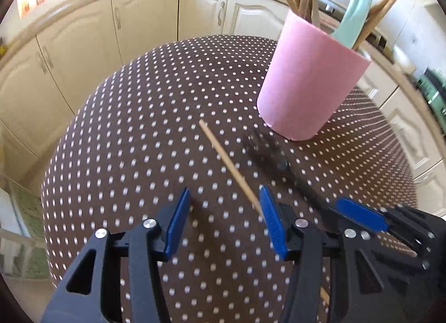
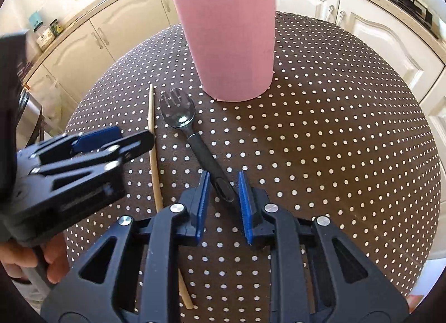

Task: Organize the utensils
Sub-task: 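Close the right tool on the fork handle while the left tool grasps the chopstick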

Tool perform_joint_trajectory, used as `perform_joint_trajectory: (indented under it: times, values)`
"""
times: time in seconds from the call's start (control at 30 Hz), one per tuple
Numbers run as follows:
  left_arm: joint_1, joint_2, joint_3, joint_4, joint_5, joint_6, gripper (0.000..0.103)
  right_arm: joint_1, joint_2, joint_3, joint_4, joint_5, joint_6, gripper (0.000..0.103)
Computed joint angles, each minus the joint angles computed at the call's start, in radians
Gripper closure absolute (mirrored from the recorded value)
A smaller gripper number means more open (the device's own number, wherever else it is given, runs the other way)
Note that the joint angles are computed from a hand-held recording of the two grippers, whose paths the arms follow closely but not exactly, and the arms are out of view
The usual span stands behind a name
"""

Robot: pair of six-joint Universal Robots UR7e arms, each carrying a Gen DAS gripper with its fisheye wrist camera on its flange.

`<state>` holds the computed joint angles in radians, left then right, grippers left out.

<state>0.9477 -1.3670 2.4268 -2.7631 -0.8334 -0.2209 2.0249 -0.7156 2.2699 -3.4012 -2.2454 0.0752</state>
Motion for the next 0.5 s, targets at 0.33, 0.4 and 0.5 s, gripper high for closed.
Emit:
perform_joint_trajectory:
  times: [0.33,0.4,0.5]
  values:
    - [-0.008,0.053,-0.026,-0.034,0.032,0.066,0.097,0.01,-0.025,-0.063,0.126,0.023,-0.041,0.081]
    - [0.01,0.044,-0.028,-0.054,0.002,0.078,0.098,0.017,-0.02,-0.091,0.179,0.012,-0.048,0.081]
    - [0.033,0.014,-0.007,-0.089,-0.03,0.111,0.098,0.024,0.004,-0.13,0.231,-0.007,-0.049,0.081]
